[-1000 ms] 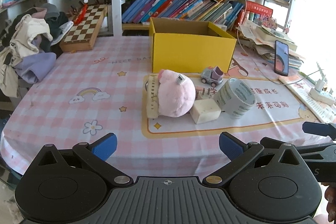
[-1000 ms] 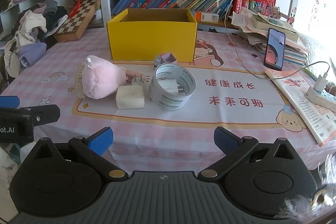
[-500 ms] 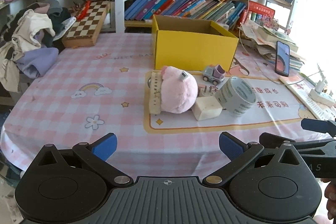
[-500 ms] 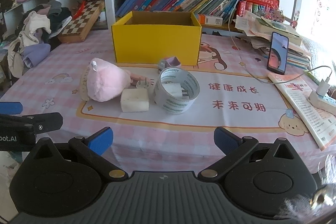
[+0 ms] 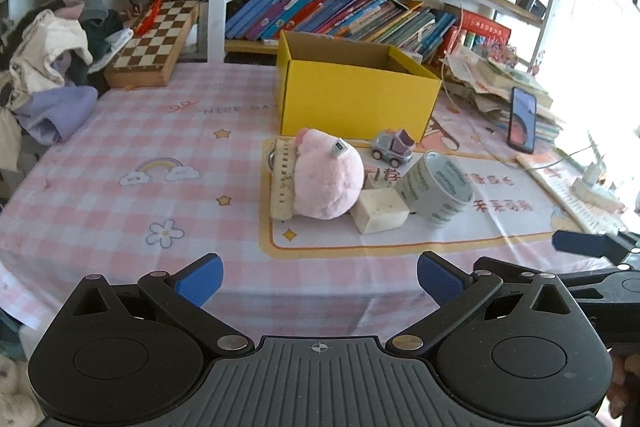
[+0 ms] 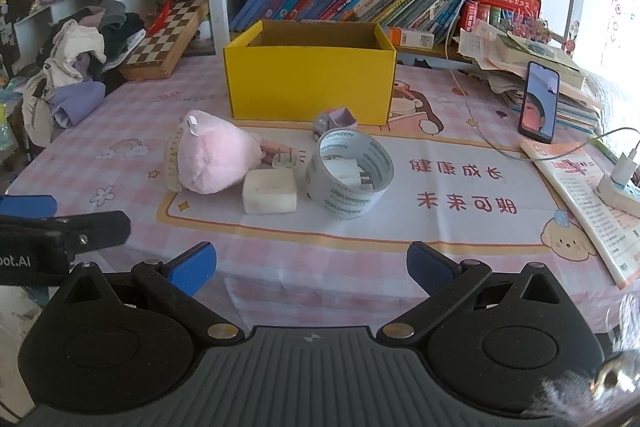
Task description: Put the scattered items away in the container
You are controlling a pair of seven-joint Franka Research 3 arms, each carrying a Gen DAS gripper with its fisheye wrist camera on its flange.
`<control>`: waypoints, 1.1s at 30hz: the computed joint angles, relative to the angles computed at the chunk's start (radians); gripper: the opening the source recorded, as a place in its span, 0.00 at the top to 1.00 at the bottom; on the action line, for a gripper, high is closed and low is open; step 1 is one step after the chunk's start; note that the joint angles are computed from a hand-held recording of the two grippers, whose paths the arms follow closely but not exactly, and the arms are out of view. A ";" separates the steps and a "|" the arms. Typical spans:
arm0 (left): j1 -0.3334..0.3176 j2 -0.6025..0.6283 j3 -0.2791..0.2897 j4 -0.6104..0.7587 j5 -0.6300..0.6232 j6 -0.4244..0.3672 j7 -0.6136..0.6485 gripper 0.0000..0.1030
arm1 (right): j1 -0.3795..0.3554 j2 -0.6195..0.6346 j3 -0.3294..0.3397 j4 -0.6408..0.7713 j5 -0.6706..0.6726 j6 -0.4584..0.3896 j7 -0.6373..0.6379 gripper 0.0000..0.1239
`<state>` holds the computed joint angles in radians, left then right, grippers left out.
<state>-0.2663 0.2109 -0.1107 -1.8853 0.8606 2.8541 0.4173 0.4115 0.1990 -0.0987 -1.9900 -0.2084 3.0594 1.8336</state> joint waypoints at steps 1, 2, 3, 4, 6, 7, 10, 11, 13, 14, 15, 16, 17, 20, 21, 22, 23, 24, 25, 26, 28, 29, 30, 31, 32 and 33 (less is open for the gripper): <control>-0.005 0.001 0.001 0.007 0.007 -0.019 0.002 0.00 | 0.014 0.002 -0.016 0.004 -0.020 -0.004 0.018 0.17; -0.009 0.002 0.001 0.014 0.014 -0.037 0.003 0.00 | 0.022 0.005 -0.026 0.007 -0.035 -0.007 0.031 0.17; -0.009 0.002 0.000 0.017 0.014 -0.046 0.005 0.00 | 0.023 0.006 -0.028 0.010 -0.042 -0.008 0.037 0.17; -0.007 0.002 -0.001 0.017 0.012 -0.047 0.005 0.00 | 0.021 0.007 -0.027 0.011 -0.044 -0.007 0.039 0.17; -0.004 0.003 -0.003 0.018 0.007 -0.051 0.005 0.00 | 0.016 0.009 -0.022 0.013 -0.045 -0.005 0.039 0.17; -0.002 0.004 -0.004 0.018 0.000 -0.053 0.008 0.00 | 0.014 0.009 -0.020 0.014 -0.043 -0.005 0.037 0.17; 0.002 0.006 -0.008 0.021 -0.016 -0.066 0.023 0.00 | 0.015 0.012 -0.021 0.020 -0.048 -0.008 0.037 0.17; 0.002 0.008 -0.009 0.023 -0.022 -0.070 0.029 0.00 | 0.016 0.013 -0.022 0.021 -0.051 -0.009 0.037 0.17; 0.002 0.009 -0.009 0.025 -0.027 -0.075 0.034 0.00 | 0.016 0.015 -0.021 0.024 -0.051 -0.011 0.037 0.17; 0.002 0.009 -0.009 0.025 -0.028 -0.078 0.036 0.00 | 0.015 0.016 -0.020 0.026 -0.050 -0.013 0.036 0.17; 0.001 0.010 -0.009 0.027 -0.028 -0.082 0.038 0.00 | 0.014 0.017 -0.018 0.026 -0.048 -0.013 0.035 0.17; 0.001 0.010 -0.009 0.027 -0.030 -0.082 0.041 0.00 | 0.015 0.017 -0.020 0.027 -0.049 -0.013 0.037 0.17; 0.002 0.010 -0.010 0.027 -0.033 -0.081 0.044 0.00 | 0.019 0.017 -0.024 0.027 -0.054 -0.013 0.043 0.17; 0.002 0.008 -0.007 0.025 -0.029 -0.076 0.043 0.00 | 0.022 0.017 -0.027 0.029 -0.061 -0.014 0.051 0.17; 0.001 0.008 -0.006 0.024 -0.026 -0.076 0.040 0.00 | 0.020 0.017 -0.024 0.028 -0.059 -0.014 0.050 0.17; 0.001 0.008 -0.006 0.024 -0.024 -0.075 0.039 0.00 | 0.017 0.017 -0.021 0.028 -0.056 -0.014 0.048 0.17; 0.000 0.007 -0.005 0.024 -0.021 -0.075 0.037 0.00 | 0.014 0.016 -0.018 0.027 -0.052 -0.014 0.043 0.17; 0.000 0.007 -0.005 0.024 -0.018 -0.075 0.036 0.00 | 0.011 0.015 -0.014 0.027 -0.048 -0.015 0.038 0.18; 0.000 0.008 -0.006 0.024 -0.019 -0.076 0.039 0.00 | 0.009 0.015 -0.011 0.026 -0.044 -0.015 0.033 0.18; 0.001 0.008 -0.007 0.025 -0.020 -0.076 0.041 0.00 | 0.009 0.014 -0.012 0.025 -0.044 -0.013 0.033 0.18; 0.002 0.009 -0.009 0.025 -0.024 -0.076 0.050 0.00 | 0.014 0.013 -0.018 0.023 -0.051 -0.006 0.037 0.18; 0.002 0.009 -0.010 0.025 -0.027 -0.076 0.056 0.00 | 0.022 0.012 -0.028 0.023 -0.062 -0.004 0.047 0.18; 0.003 0.009 -0.010 0.025 -0.029 -0.076 0.061 0.00 | 0.029 0.012 -0.037 0.023 -0.074 -0.003 0.058 0.18; 0.002 0.009 -0.010 0.026 -0.029 -0.075 0.062 0.00 | 0.032 0.012 -0.041 0.023 -0.081 -0.002 0.064 0.18; 0.001 0.008 -0.009 0.026 -0.026 -0.075 0.061 0.00 | 0.031 0.011 -0.040 0.022 -0.082 -0.002 0.066 0.18; 0.000 0.008 -0.008 0.026 -0.024 -0.074 0.059 0.00 | 0.029 0.011 -0.039 0.022 -0.082 -0.002 0.067 0.18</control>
